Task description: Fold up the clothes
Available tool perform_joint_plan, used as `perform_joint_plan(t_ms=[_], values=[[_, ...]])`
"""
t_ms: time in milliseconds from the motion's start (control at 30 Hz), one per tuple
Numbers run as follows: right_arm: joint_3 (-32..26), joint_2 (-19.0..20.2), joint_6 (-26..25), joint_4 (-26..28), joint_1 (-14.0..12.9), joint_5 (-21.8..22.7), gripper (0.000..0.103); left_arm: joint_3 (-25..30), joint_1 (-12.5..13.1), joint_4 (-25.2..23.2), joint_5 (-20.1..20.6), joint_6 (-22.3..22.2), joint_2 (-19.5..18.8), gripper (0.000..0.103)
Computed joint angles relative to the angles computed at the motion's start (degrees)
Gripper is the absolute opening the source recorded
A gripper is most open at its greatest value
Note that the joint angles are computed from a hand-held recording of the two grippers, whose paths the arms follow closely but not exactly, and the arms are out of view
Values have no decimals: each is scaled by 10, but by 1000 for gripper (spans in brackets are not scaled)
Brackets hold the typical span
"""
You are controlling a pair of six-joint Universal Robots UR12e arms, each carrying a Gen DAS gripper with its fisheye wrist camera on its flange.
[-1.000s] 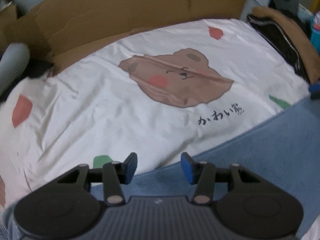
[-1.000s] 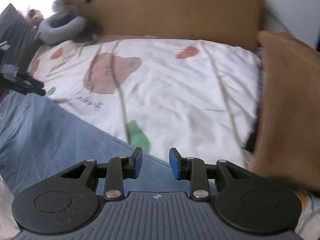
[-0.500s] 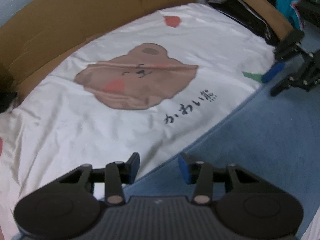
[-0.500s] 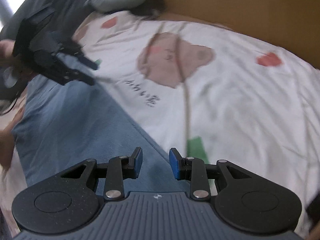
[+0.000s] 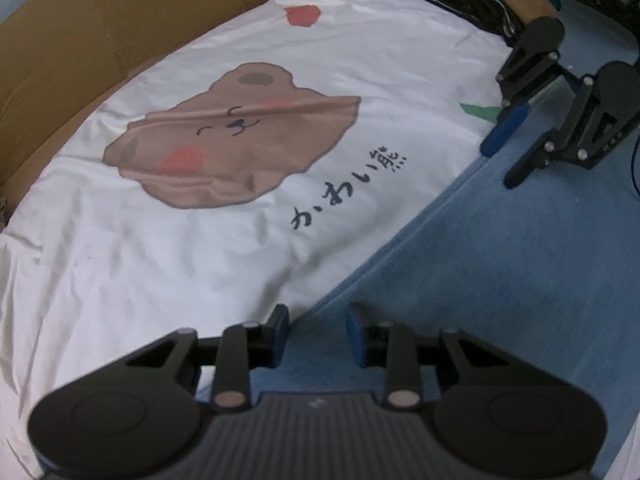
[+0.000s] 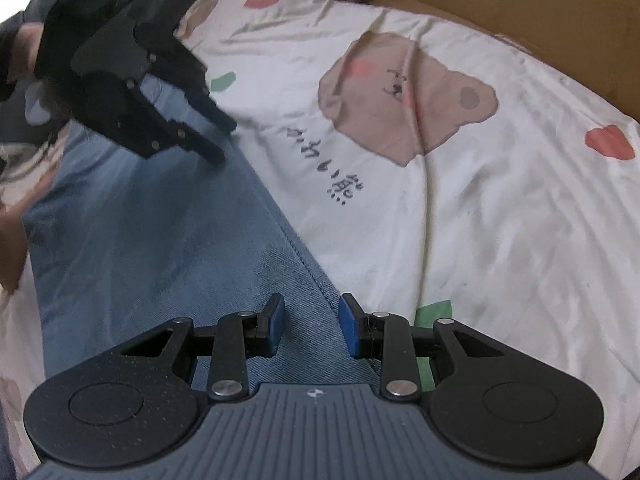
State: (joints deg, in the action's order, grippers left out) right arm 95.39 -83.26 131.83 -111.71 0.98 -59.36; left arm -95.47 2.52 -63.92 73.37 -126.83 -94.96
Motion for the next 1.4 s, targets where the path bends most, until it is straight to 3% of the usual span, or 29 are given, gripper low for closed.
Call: perform_joint_plan(t_ms=[200, 367, 400, 967, 1167, 1267, 1400], values=[[-12, 9, -41, 15, 9, -19, 35, -6, -4, 9, 3, 21, 3, 33], [-17, 6, -74, 21, 13, -33, 5, -5, -6, 8, 4, 19, 3, 33], [-19, 6, -73, 22, 12, -30, 4, -3, -6, 6, 2, 18, 3, 33], [4, -18, -38, -15, -4, 14, 1, 20, -20, -41, -70, 32, -8, 33], [16, -31, -25, -24, -13, 22, 0, 36, -31, -81, -79, 86, -17, 33], [20, -34, -18, -25, -15, 22, 0, 39, -35, -84, -70, 101, -21, 13], [23, -35, -10, -24, -18, 23, 0, 44, -33, -98, -72, 104, -22, 5]])
